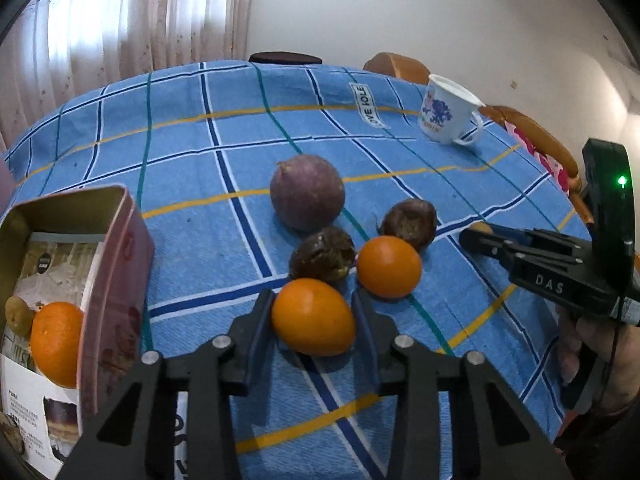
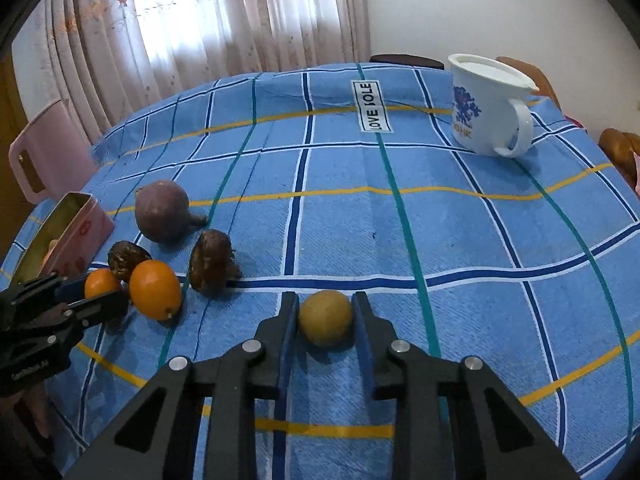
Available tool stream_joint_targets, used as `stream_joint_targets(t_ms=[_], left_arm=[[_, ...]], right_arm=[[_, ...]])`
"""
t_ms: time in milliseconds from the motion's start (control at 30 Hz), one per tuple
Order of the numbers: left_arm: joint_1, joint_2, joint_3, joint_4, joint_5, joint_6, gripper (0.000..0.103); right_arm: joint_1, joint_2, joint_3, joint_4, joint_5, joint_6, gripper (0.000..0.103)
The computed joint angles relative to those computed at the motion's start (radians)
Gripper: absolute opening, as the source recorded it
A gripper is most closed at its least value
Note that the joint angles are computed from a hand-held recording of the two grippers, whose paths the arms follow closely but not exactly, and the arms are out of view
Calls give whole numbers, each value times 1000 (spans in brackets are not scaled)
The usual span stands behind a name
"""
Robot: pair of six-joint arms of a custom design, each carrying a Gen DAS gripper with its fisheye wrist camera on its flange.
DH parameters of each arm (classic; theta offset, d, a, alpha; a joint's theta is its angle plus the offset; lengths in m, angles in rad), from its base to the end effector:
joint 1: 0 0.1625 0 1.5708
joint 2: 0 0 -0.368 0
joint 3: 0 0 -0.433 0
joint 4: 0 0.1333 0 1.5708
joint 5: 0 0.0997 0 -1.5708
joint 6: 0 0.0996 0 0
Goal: Organize fruits
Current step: 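Grasp an orange with left tool while right tool grasps small brown fruit, then lift the orange with left tool while right tool lifts small fruit toward tin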
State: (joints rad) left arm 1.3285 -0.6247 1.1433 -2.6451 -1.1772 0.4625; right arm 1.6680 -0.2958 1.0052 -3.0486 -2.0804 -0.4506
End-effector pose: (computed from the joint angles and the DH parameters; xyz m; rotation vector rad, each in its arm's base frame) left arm -0.0273 -0.8253 0.1376 0.7625 2.5039 -0.6836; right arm 0.1632 -0.8006 -0.0055 0.4040 -2.3679 0.8414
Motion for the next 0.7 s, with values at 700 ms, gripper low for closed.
stream_joint_targets(t_ms=[700], left_arm=[[-12,-57,150,-341,-40,113,41]], right_arm=[[0,-62,145,-239,161,-127,28]])
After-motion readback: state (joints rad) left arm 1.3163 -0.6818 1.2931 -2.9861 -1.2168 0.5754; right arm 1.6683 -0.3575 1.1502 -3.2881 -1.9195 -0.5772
